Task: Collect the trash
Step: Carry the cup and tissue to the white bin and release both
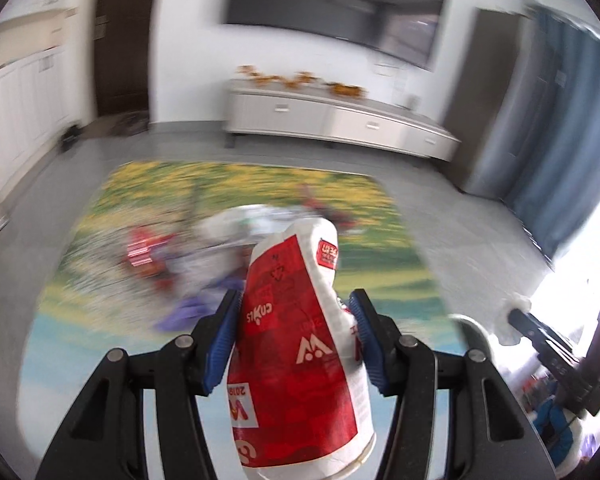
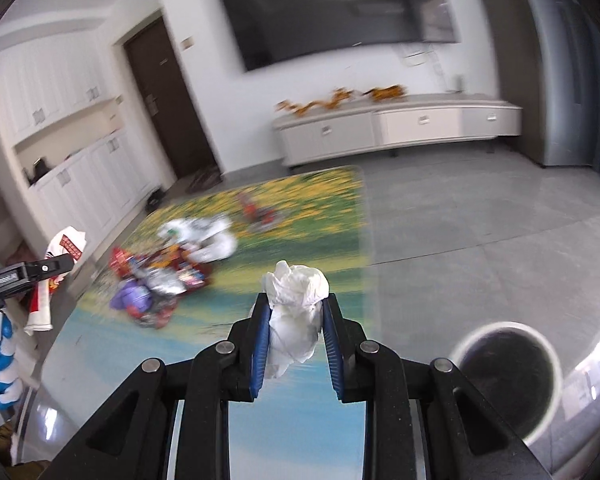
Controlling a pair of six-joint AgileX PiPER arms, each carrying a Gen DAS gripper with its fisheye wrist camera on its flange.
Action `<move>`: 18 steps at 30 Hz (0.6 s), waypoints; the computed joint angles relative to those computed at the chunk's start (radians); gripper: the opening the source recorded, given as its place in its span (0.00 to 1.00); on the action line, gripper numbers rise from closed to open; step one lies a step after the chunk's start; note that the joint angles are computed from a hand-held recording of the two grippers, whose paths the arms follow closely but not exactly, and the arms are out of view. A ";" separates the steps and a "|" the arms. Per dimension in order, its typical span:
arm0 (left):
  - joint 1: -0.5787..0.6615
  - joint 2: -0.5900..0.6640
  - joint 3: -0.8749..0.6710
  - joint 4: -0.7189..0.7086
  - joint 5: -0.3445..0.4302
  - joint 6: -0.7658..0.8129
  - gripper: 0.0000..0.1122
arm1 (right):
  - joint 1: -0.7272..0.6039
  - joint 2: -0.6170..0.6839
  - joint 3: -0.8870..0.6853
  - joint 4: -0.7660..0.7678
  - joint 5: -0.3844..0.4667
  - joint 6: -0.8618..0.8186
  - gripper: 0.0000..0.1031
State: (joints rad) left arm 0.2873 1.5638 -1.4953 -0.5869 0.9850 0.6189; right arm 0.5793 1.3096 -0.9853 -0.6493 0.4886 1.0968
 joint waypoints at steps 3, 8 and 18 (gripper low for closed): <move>-0.170 0.020 -0.040 0.034 0.007 -0.066 0.47 | -0.092 -0.126 0.107 0.006 0.014 0.006 0.23; -0.482 0.121 -0.138 0.147 -0.032 -0.193 0.47 | -0.324 -0.262 0.230 0.176 0.012 -0.181 0.23; -0.847 0.493 -0.499 0.315 -0.008 -0.419 0.48 | -0.767 -0.172 0.341 0.699 -0.131 -0.823 0.25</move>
State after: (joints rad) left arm -0.5596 2.0568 -1.9944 -0.2724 0.9767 0.1999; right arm -0.1880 1.1373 -0.6447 0.0496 0.3578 0.2742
